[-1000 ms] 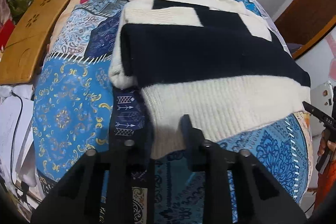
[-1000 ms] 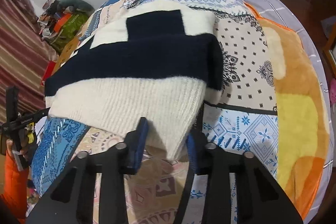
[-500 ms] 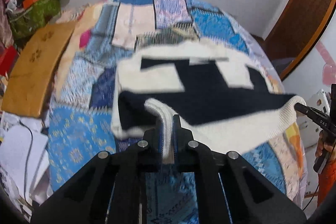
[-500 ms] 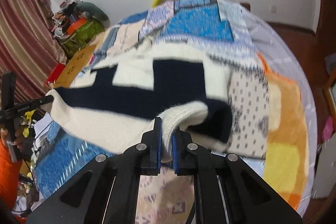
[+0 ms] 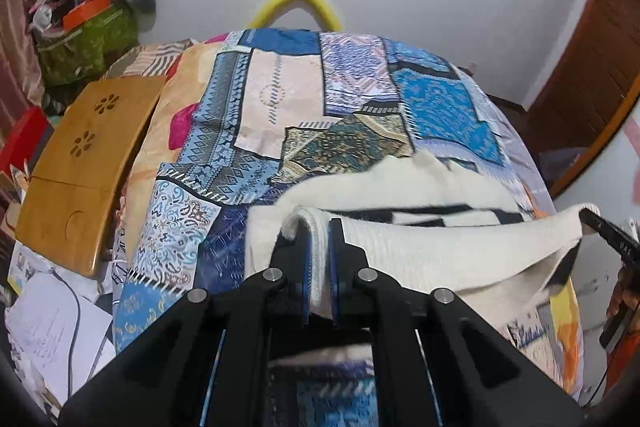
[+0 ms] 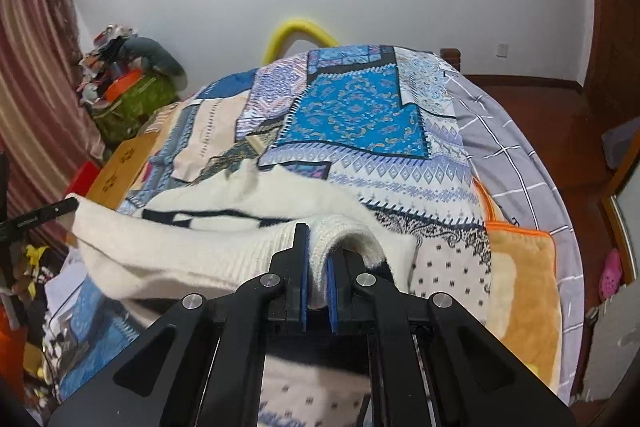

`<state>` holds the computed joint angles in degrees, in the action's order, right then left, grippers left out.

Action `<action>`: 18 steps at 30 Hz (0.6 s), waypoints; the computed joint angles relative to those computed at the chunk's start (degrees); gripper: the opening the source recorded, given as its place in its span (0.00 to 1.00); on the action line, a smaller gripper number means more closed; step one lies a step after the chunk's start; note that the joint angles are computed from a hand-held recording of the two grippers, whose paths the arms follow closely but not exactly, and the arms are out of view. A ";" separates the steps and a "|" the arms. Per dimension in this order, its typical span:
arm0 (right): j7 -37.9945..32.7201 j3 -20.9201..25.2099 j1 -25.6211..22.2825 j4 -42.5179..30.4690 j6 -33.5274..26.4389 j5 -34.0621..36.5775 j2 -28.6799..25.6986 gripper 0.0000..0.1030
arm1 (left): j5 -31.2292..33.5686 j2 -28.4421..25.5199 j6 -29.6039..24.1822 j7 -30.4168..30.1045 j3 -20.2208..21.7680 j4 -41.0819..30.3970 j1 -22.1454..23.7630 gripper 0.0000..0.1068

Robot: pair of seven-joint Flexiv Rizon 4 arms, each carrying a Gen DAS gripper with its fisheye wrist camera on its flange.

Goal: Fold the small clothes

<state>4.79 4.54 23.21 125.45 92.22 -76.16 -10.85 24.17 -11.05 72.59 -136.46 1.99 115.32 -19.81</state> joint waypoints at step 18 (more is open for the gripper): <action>-22.93 4.91 -0.17 -4.80 -1.56 30.24 -12.76 0.06 | -9.38 -15.22 -1.59 6.09 5.86 -7.95 -1.17 0.05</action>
